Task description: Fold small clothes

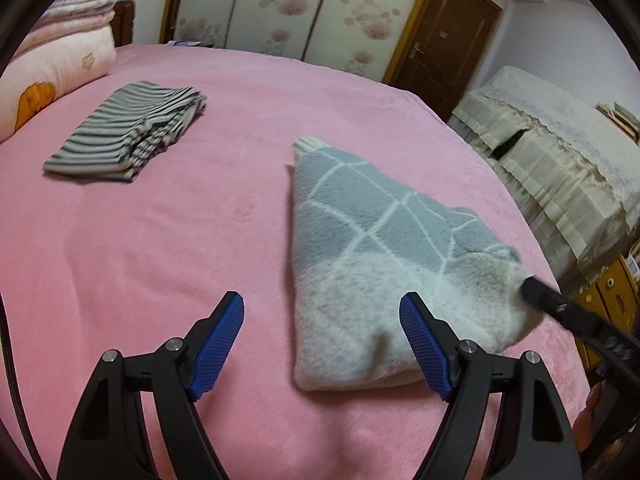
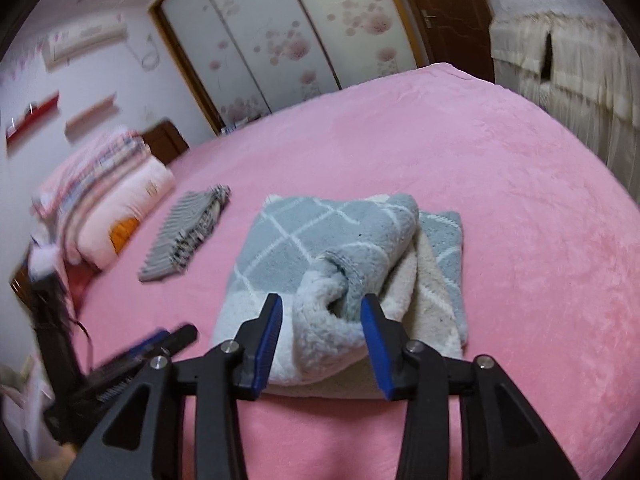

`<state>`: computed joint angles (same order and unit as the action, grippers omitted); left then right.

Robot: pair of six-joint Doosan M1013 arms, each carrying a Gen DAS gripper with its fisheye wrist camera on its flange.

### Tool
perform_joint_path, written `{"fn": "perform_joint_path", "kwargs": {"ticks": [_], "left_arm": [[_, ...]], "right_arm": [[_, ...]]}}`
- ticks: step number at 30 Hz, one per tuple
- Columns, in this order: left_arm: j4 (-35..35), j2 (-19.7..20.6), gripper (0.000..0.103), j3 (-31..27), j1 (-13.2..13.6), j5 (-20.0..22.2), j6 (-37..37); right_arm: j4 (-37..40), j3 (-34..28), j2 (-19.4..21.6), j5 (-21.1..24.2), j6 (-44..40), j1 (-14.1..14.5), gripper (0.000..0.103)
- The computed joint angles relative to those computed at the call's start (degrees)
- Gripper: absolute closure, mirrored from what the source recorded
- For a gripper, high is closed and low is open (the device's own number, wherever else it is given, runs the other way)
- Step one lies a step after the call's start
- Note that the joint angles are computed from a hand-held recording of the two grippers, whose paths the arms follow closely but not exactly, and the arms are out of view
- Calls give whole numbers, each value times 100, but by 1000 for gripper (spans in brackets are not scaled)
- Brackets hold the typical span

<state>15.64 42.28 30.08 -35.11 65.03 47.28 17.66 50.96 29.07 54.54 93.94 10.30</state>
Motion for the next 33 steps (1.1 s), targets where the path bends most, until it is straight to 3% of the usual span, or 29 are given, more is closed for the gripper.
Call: {"fn": "perform_joint_path", "kwargs": {"ticks": [3, 8, 13, 18, 22, 23, 25, 26, 30, 33], "left_arm": [[-46, 306, 24, -569, -29, 298, 291], [-129, 738, 24, -1335, -69, 663, 640], [-286, 1071, 19, -1803, -101, 1098, 1010], [-230, 926, 13, -1324, -122, 845, 1057], [-298, 917, 13, -1325, -96, 826, 1037], [-336, 913, 13, -1330, -85, 829, 1047], [-423, 890, 13, -1330, -68, 819, 1107], [-464, 886, 13, -1350, -64, 838, 1160], [-694, 854, 13, -1443, -28, 851, 1416], [-808, 839, 13, -1530, 34, 700, 1487]], "right_arm": [[-3, 47, -7, 38, 71, -54, 92], [-393, 699, -407, -504, 396, -129, 94], [-514, 1143, -471, -334, 758, -207, 94], [-241, 1412, -437, -471, 862, -277, 94], [-227, 1269, -396, -310, 701, -250, 91], [-227, 1208, -396, -233, 646, -252, 88], [-248, 1097, -403, -140, 628, -257, 71], [-233, 1064, -421, -176, 623, -262, 68], [0, 821, -379, -233, 456, -327, 66], [4, 324, -100, -36, 422, -343, 66]]}}
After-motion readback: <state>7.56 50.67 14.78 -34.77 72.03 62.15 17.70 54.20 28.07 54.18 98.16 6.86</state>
